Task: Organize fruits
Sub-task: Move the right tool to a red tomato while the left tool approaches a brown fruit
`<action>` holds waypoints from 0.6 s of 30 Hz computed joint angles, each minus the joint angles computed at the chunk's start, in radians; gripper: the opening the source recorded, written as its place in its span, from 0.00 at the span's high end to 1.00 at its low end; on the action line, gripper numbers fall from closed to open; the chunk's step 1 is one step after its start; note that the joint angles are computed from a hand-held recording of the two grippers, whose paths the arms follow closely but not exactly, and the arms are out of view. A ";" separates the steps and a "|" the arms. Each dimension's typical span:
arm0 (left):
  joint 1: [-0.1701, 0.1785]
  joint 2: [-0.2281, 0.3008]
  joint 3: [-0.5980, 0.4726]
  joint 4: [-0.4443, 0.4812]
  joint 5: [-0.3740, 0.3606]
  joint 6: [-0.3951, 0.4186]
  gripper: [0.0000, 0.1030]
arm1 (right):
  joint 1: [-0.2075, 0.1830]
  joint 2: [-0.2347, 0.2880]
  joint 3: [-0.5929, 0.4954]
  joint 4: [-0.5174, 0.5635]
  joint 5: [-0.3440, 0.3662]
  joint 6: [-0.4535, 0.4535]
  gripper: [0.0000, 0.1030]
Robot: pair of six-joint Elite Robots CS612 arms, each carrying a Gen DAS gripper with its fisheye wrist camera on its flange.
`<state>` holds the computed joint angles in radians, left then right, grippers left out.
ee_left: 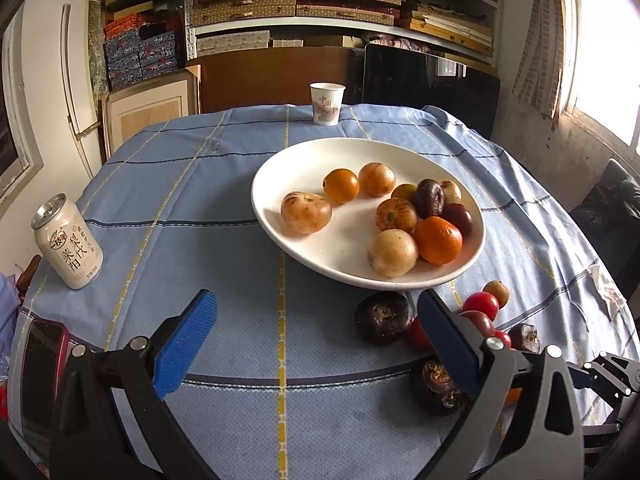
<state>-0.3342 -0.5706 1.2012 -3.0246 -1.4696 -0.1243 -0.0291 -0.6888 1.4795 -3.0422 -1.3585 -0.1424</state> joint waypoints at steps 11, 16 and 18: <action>-0.009 -0.005 0.016 -0.020 0.020 0.042 0.04 | -0.004 0.006 -0.019 0.047 0.030 0.014 0.70; -0.002 -0.010 0.021 -0.001 -0.029 0.058 0.04 | -0.035 0.007 -0.003 -0.002 0.143 0.089 0.70; 0.004 -0.014 0.019 0.049 -0.099 0.100 0.05 | -0.046 0.010 0.002 -0.028 0.167 0.142 0.70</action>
